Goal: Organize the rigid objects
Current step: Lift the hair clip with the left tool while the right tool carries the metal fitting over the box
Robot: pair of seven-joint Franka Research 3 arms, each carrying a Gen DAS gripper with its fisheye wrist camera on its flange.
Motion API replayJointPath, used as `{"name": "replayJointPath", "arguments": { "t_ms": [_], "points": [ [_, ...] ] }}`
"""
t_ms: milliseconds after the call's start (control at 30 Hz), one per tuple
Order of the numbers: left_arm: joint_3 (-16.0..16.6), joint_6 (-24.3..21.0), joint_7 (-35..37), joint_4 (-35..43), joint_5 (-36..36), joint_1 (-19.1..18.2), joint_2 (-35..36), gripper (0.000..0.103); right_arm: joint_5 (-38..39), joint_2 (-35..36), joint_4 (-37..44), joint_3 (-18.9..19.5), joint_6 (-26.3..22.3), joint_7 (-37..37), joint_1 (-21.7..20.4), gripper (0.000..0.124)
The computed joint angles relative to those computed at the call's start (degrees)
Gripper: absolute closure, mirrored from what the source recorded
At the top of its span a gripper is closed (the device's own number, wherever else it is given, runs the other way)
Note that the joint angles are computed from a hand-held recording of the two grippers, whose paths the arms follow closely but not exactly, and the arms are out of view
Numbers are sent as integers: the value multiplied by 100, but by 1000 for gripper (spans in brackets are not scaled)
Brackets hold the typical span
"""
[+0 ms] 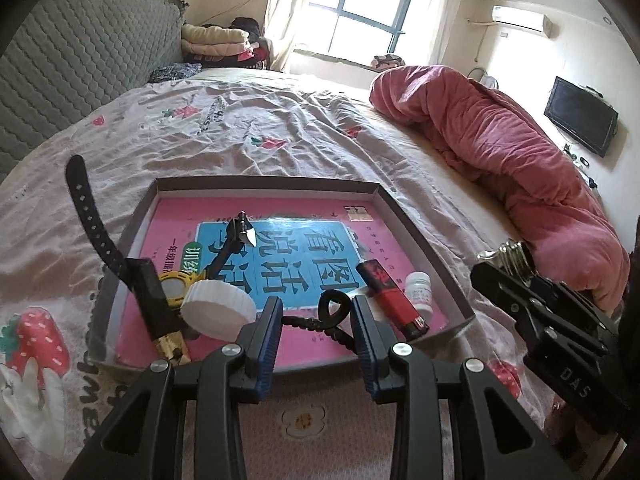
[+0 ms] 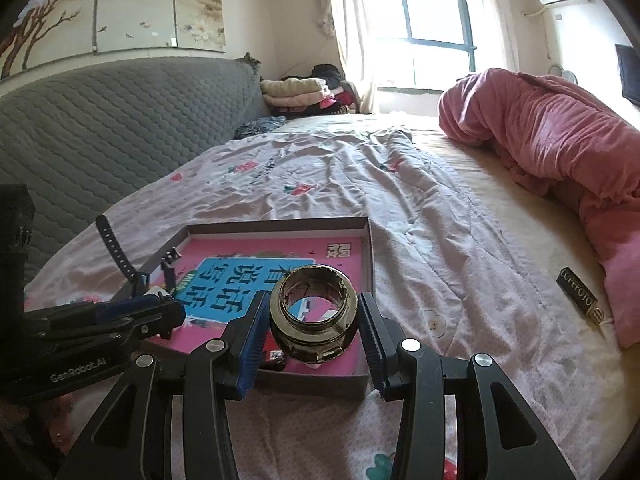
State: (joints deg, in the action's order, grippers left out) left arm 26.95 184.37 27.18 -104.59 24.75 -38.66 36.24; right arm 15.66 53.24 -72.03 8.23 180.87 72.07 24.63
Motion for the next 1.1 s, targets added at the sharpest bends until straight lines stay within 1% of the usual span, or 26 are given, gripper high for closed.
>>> {"name": "replayJointPath", "arguments": {
  "t_ms": [67,133,233,333,467,600,633,867,1033,1100],
  "points": [
    [-50,-70,-14,117,-41,65,94,68,-3,83,151,-128,-81,85,73,79],
    [-178,-206,-21,220,-29,189,147,68,-15,168,311,-261,-201,197,144,79],
    [-348,-249,-80,325,61,364,235,68,-75,292,522,-432,-350,356,229,79],
    [-550,-319,-77,439,174,553,310,68,-155,390,671,-525,-441,466,270,79],
    [-685,-330,-112,532,297,683,384,68,-273,523,903,-673,-631,657,346,79],
    [-834,-339,-92,624,373,812,447,68,-422,688,1185,-814,-935,878,408,79],
    [-893,-366,-62,656,389,858,463,68,-455,713,1227,-798,-986,903,393,79],
    [-934,-513,-145,764,587,895,503,68,-584,782,1312,-679,-1139,943,323,79],
    [-857,-564,-290,795,796,833,523,68,-642,796,1331,-721,-1140,998,348,79],
    [-891,-594,-330,820,850,859,531,68,-690,843,1408,-828,-1203,1092,405,79]
  ]
}}
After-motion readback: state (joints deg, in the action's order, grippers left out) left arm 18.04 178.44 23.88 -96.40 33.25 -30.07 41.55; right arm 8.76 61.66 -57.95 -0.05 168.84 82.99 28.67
